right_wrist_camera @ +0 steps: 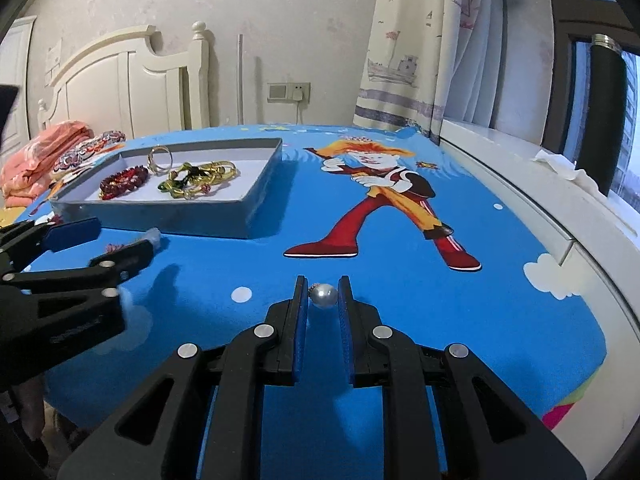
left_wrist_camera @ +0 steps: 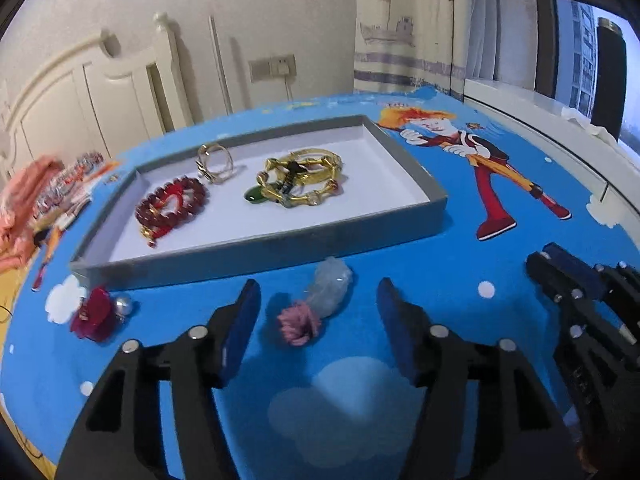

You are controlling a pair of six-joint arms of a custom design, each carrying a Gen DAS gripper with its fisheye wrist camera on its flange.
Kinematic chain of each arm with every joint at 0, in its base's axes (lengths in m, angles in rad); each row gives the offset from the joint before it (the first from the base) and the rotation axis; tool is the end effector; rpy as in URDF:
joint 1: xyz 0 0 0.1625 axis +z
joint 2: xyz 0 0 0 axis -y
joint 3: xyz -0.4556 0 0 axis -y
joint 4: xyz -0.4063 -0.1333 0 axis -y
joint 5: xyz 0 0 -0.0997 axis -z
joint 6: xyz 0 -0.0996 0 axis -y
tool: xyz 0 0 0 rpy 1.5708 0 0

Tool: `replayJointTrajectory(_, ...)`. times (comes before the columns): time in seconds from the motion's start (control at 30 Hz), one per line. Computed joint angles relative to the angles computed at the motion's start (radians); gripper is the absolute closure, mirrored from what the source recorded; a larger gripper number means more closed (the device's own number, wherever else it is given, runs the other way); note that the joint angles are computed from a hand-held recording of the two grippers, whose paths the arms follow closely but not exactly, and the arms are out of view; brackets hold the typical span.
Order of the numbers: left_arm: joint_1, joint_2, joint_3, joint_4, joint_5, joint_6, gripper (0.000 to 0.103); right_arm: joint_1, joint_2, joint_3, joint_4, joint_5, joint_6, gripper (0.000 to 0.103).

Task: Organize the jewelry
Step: 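Grasp the pink-knotted clear crystal pendant with the left tool while the right tool holds the pearl, then carry the crystal pendant to the tray with the left tool while the right tool carries the pearl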

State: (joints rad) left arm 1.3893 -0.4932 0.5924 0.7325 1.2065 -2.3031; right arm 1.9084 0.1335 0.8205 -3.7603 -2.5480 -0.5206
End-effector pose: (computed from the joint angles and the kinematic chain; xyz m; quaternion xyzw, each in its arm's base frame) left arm 0.0226 -0.8120 0.2020 0.3906 0.8323 -0.2817 0.2745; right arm 0.3036 -0.7116 -0.1538 0.0523 -0.7677 0.4743 0.4278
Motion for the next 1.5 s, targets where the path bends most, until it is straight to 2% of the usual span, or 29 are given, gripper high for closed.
replayJointTrajectory(0.1,-0.002,0.0,0.007,-0.006,-0.016,0.007,0.05,-0.009,0.0,-0.007,0.018,0.001,0.007,0.087)
replayJointTrajectory(0.27,0.003,0.01,-0.012,0.011,-0.001,-0.009,0.063,-0.018,-0.004,-0.001,0.009,0.033,0.003,0.087)
replayJointTrajectory(0.3,0.004,0.004,0.002,-0.003,0.005,0.001,0.076,-0.019,-0.001,-0.008,0.007,0.035,-0.003,0.087)
replayJointTrajectory(0.33,0.005,-0.006,0.023,-0.021,0.011,0.014,0.081,-0.019,0.002,-0.012,0.004,0.036,-0.01,0.087)
replayJointTrajectory(0.4,0.005,-0.033,0.079,-0.068,0.012,0.017,0.084,-0.02,0.002,-0.01,0.0,0.038,-0.009,0.087)
replayJointTrajectory(0.53,0.01,-0.077,0.151,-0.107,0.021,-0.007,0.082,-0.02,0.002,-0.01,-0.001,0.036,-0.008,0.087)
replayJointTrajectory(0.57,0.011,-0.084,0.16,-0.118,0.024,-0.015,0.078,-0.02,0.003,-0.011,-0.002,0.036,-0.009,0.087)
replayJointTrajectory(0.63,0.011,-0.081,0.149,-0.125,0.02,-0.033,0.043,-0.019,0.003,-0.012,-0.002,0.036,-0.009,0.087)
replayJointTrajectory(0.67,0.012,-0.078,0.141,-0.124,0.023,-0.045,0.042,-0.02,0.003,-0.013,-0.005,0.036,-0.011,0.087)
replayJointTrajectory(0.8,0.01,-0.017,0.034,-0.028,0.002,-0.069,0.043,-0.02,0.004,-0.014,-0.006,0.036,-0.013,0.087)
replayJointTrajectory(0.87,0.013,-0.03,0.062,-0.052,0.012,-0.065,0.046,-0.019,0.007,-0.019,-0.006,0.037,-0.017,0.087)
replayJointTrajectory(0.97,0.015,-0.049,0.104,-0.08,0.04,-0.033,0.061,-0.02,0.008,-0.021,-0.01,0.042,-0.018,0.087)
replayJointTrajectory(1.0,0.016,-0.06,0.13,-0.1,0.05,-0.018,0.071,-0.021,0.009,-0.022,-0.013,0.044,-0.02,0.087)
replayJointTrajectory(1.07,0.013,-0.09,0.204,-0.17,0.058,0.035,0.082,-0.021,0.011,-0.026,-0.014,0.046,-0.021,0.087)
replayJointTrajectory(1.13,0.011,-0.11,0.251,-0.22,0.055,0.063,0.083,-0.023,0.011,-0.022,-0.026,0.051,-0.028,0.087)
replayJointTrajectory(1.37,0.018,-0.142,0.305,-0.28,0.058,0.064,0.084,-0.024,0.022,-0.049,-0.018,0.047,-0.026,0.087)
replayJointTrajectory(1.5,0.031,-0.132,0.264,-0.231,0.085,0.05,0.084,-0.023,0.033,-0.082,0.004,0.032,-0.014,0.087)
